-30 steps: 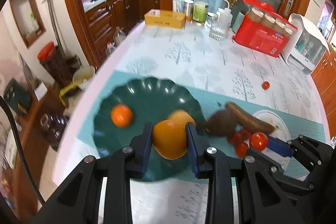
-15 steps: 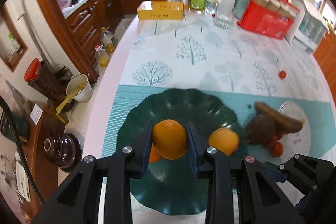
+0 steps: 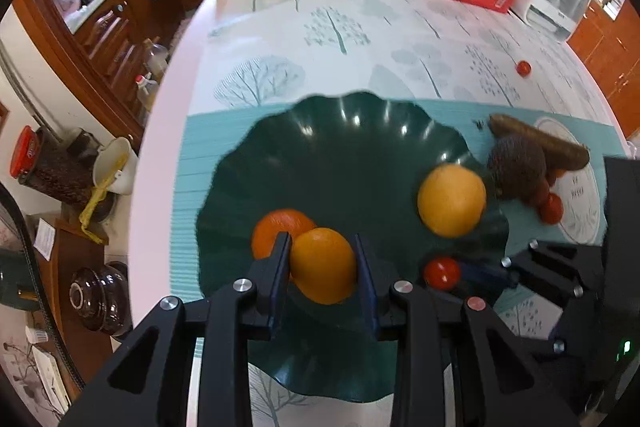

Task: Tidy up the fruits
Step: 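Lower the small orange onto the plate with the left tool while the right drops the tomato there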

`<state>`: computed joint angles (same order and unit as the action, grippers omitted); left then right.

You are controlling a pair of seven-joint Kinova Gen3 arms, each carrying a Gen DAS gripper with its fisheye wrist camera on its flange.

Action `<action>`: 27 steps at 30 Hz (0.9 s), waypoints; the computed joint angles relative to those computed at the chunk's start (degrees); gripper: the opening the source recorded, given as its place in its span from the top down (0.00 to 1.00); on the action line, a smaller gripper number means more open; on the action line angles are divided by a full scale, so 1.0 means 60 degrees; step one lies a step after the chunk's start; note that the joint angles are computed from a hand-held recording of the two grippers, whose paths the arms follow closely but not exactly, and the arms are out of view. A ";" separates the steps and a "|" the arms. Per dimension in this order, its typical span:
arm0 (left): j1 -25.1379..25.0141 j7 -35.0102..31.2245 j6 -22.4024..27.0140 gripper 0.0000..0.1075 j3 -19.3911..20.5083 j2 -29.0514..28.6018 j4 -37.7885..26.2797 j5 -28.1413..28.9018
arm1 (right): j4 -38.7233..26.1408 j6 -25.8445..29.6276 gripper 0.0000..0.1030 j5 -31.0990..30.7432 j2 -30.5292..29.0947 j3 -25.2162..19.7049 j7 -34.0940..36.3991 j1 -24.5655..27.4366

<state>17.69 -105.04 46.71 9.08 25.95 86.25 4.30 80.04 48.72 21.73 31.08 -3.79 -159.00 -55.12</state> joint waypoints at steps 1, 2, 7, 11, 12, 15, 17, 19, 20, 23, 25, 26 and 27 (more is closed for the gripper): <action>-0.0016 -0.0018 0.0018 0.73 0.0013 0.0009 0.0022 0.0024 | -0.0066 0.0072 0.74 0.0050 0.0034 0.0040 -0.0040 -0.0050; -0.0062 -0.0071 0.0028 0.72 0.0036 0.0034 0.0073 0.0069 | -0.0142 0.0150 0.74 0.0064 0.0079 0.0038 -0.0006 -0.0052; -0.0245 -0.0442 -0.0097 0.72 0.0143 0.0004 0.0318 0.0264 | -0.0377 0.0455 0.73 0.0231 0.0225 0.0096 -0.0011 -0.0190; -0.0337 -0.0701 -0.0009 0.67 0.0207 -0.0031 0.0379 0.0449 | -0.0477 0.0513 0.62 0.0157 0.0247 0.0043 0.0119 -0.0113; -0.0314 -0.0690 0.0024 0.65 0.0185 -0.0027 0.0354 0.0454 | -0.0483 0.0494 0.59 0.0155 0.0254 0.0059 0.0088 -0.0118; -0.0246 -0.0553 0.0026 0.49 0.0102 -0.0074 0.0386 0.0448 | -0.0337 0.0378 0.56 0.0212 0.0146 0.0090 -0.0006 -0.0162; -0.0319 -0.0621 0.0014 0.47 0.0151 -0.0132 0.0443 0.0552 | -0.0278 0.0354 0.55 0.0260 0.0087 0.0092 -0.0031 -0.0175; -0.0355 -0.0625 -0.0025 0.43 0.0157 -0.0203 0.0502 0.0630 | -0.0228 0.0358 0.55 0.0324 0.0018 0.0097 -0.0073 -0.0200; -0.0360 -0.0615 -0.0050 0.40 0.0153 -0.0242 0.0527 0.0654 | -0.0207 0.0395 0.54 0.0372 -0.0025 0.0112 -0.0111 -0.0226; -0.0415 -0.0601 -0.0073 0.35 0.0176 -0.0326 0.0553 0.0780 | -0.0103 0.0347 0.52 0.0486 -0.0157 0.0107 -0.0230 -0.0240; -0.0475 -0.0573 -0.0051 0.30 0.0186 -0.0385 0.0555 0.0901 | -0.0045 0.0338 0.52 0.0555 -0.0239 0.0093 -0.0301 -0.0244; -0.0522 -0.0546 -0.0022 0.28 0.0193 -0.0423 0.0556 0.0992 | -0.0043 0.0339 0.52 0.0578 -0.0254 0.0077 -0.0319 -0.0235; -0.0531 -0.0513 0.0003 0.27 0.0189 -0.0437 0.0536 0.1030 | -0.0008 0.0336 0.52 0.0607 -0.0304 0.0071 -0.0359 -0.0239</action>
